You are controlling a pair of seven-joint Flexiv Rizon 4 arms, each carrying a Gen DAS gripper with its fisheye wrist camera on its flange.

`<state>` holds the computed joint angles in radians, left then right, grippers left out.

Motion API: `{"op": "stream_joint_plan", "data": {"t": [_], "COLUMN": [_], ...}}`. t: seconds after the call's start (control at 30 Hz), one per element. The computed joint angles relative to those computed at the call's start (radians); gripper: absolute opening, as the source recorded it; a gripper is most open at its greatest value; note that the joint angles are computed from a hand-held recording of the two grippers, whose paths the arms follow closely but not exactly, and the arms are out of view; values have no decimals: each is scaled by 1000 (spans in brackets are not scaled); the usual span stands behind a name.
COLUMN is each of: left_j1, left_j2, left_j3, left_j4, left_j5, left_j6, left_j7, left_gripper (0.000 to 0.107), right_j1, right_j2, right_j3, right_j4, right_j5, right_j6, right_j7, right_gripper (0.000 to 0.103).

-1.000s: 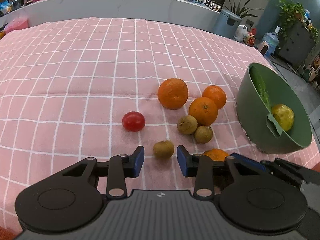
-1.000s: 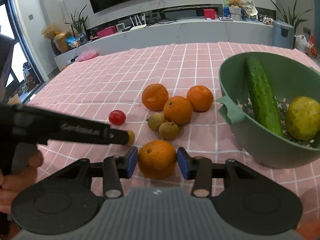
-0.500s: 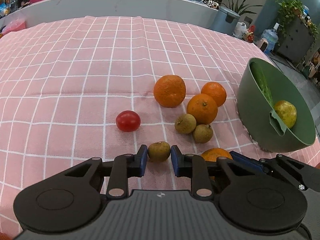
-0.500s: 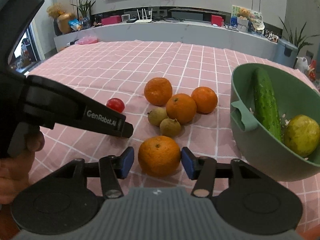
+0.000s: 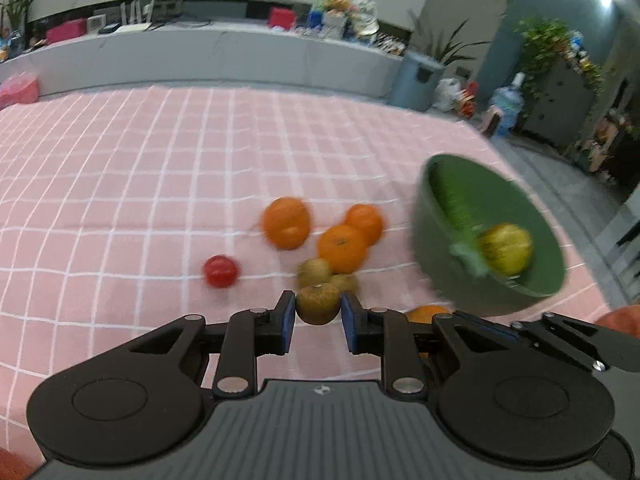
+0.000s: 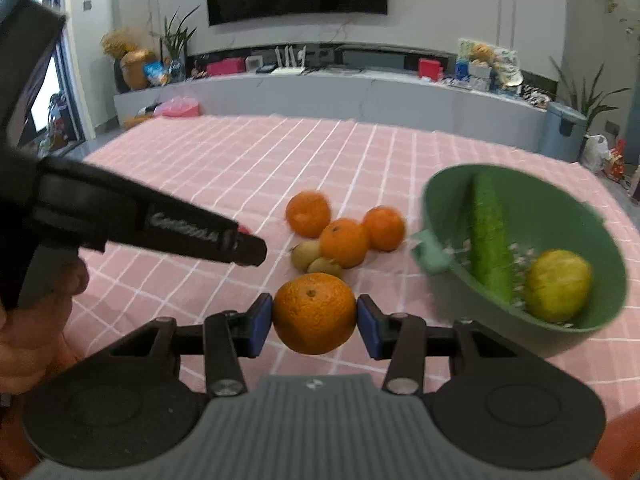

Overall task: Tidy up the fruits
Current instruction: 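Lower kiwi and orange into the green colander and open both grippers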

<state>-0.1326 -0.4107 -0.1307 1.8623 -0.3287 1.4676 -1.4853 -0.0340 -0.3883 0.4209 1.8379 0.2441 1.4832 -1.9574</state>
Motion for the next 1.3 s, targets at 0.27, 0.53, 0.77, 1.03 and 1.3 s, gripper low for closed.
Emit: {"op": "stream_joint_plan", "data": {"t": [0.27, 0.53, 0.77, 1.03, 1.3], "left_j1": [-21, -121, -170, -150, -151], "left_j2": [-4, -113, -211, -255, -302], "left_j3": [-47, 26, 65, 48, 51], "left_j4": [-73, -281, -465, -550, -634], "left_j5": [-9, 88, 199, 209, 211], "left_j6": [-5, -118, -311, -468, -577], "left_j7": [49, 68, 109, 192, 236], "left_gripper": [27, 27, 27, 27, 27], "right_j1": [-24, 9, -7, -17, -15], "right_j2": [59, 43, -25, -86, -103], "right_j3": [-46, -209, -248, -244, -248], "right_j4": [-2, -56, -197, -322, -361], "right_j5": [20, -139, -170, -121, -69], "right_j6": [28, -61, -283, -497, -559], "right_j7": [-9, 79, 71, 29, -6], "right_gripper": [43, 43, 43, 43, 43]}}
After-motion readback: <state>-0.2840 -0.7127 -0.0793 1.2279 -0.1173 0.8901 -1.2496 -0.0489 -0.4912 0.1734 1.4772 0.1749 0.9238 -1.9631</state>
